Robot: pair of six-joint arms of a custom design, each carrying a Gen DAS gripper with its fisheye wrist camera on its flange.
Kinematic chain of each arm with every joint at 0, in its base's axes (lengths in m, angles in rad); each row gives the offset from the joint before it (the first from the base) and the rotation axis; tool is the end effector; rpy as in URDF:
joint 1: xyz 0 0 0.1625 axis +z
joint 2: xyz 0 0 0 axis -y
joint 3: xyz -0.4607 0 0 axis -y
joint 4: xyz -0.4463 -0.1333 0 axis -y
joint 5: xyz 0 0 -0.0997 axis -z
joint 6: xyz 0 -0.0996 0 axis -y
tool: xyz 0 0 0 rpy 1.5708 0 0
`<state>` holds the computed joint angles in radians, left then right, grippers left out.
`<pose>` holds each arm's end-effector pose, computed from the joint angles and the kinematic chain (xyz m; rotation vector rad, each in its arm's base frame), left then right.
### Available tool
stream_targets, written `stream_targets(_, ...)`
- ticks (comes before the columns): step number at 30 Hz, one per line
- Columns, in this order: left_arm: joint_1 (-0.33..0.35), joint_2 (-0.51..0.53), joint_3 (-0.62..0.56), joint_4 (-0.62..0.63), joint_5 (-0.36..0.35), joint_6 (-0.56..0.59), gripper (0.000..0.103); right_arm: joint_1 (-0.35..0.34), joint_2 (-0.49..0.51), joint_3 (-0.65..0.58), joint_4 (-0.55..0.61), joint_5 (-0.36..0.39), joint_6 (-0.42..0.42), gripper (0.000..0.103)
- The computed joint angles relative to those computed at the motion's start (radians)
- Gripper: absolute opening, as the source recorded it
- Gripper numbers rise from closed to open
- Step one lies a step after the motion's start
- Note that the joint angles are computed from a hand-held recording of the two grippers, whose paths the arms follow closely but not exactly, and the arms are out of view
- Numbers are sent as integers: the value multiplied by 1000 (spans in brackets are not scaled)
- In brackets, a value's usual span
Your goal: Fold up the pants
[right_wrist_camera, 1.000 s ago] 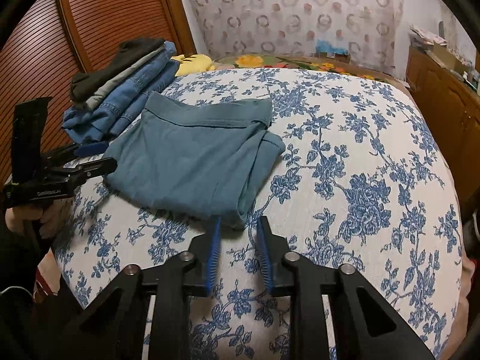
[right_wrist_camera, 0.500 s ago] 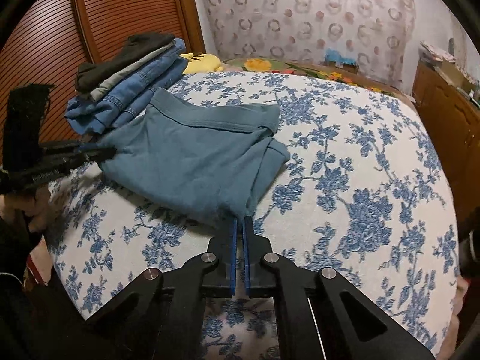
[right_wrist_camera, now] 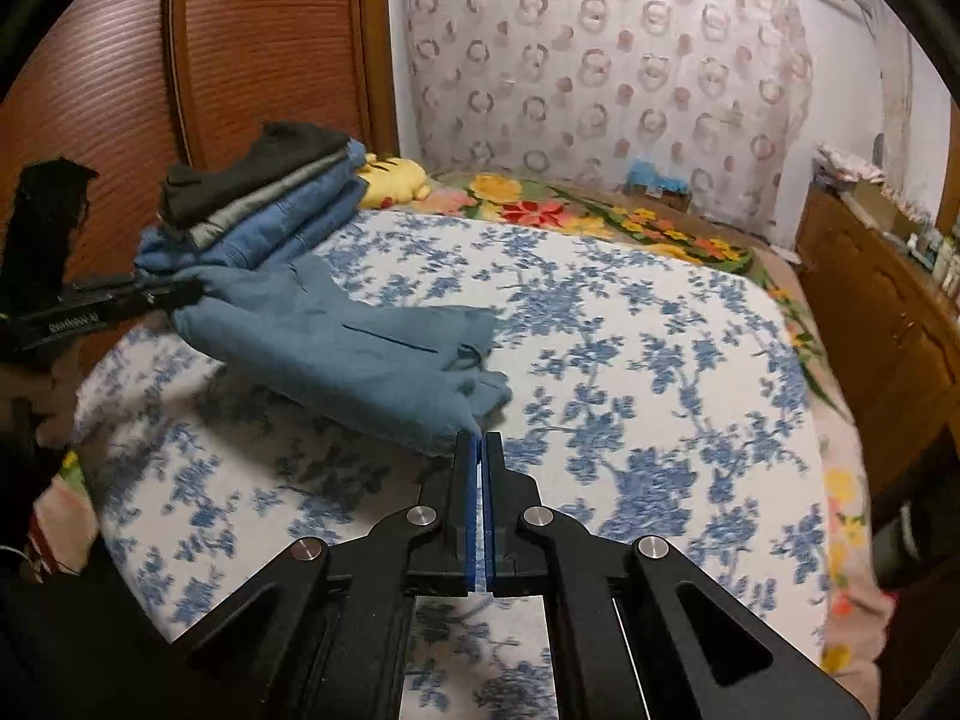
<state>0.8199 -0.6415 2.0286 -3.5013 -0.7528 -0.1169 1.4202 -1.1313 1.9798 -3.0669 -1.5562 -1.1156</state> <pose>-0.2391 -0.5581 -0.0073 0.4755 2.3845 -1.0500 0.0386 -0.6437 0.2253 1.2470 -2.3665 0.7353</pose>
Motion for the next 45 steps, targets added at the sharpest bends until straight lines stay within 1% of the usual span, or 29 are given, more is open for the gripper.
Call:
stream_targets(4, -17, -13, 31, 58, 18, -33, 8, -13, -17, 17, 48, -15, 4, 1)
stream_targets(8, -25, -25, 75, 89, 19, -104, 8, -23, -34, 18, 101, -28, 24, 1)
stream_targets(11, -25, -22, 87, 117, 15, -142, 8, -28, -38, 27, 94, -38, 25, 1)
stream_targets(16, -31, -6, 88, 145, 35, -176, 8, -20, -32, 28, 73, -16, 42, 1)
stream_targets(18, -33, -4, 87, 148, 45, -182, 14, -12, -23, 29, 56, -10, 44, 1)
stream_targets(20, -37, -2, 85, 143, 65, -184, 26, -5, -8, 20, 49, -5, 47, 1)
stream_targets(21, -38, -1, 83, 137, 73, -180, 29, -2, -1, 15, 46, -1, 51, 3)
stream_targets(22, -38, 0, 82, 125, 82, -171, 40, 1, 6, 9, 48, 5, 55, 5)
stream_targets(23, -37, 2, 80, 111, 90, -160, 54, 4, 13, 3, 49, 8, 59, 7)
stream_targets(24, -35, 2, 77, 104, 93, -156, 60, 9, 23, -6, 49, 8, 63, 11)
stream_targets(25, -31, 1, 73, 103, 91, -155, 72, 12, 31, -14, 52, 12, 64, 19)
stream_targets(26, -27, 1, 70, 100, 88, -155, 75, 15, 38, -21, 55, 13, 64, 24)
stream_targets(27, -23, 1, 65, 95, 85, -152, 75, 20, 49, -30, 53, 11, 66, 32)
stream_targets(28, -19, 1, 59, 96, 88, -149, 75, 24, 59, -41, 54, 11, 68, 33)
stream_targets(32, -7, 15, 27, 103, 107, -125, 75, 43, 103, -97, 82, -2, 84, 33)
stream_targets(36, 8, 22, 2, 108, 105, -111, 75, 66, 156, -172, 127, -28, 114, 33)
stream_targets(40, 25, 29, -26, 108, 88, -80, 75, 89, 222, -252, 161, -105, 158, 33)
stream_targets(42, 35, 26, -36, 119, 77, -74, 75, 94, 242, -279, 185, -119, 173, 33)
stream_targets(43, 39, 27, -42, 125, 77, -73, 75, 94, 247, -287, 198, -113, 173, 28)
stream_targets(45, 46, 26, -53, 132, 76, -70, 75, 95, 249, -296, 228, -95, 160, 13)
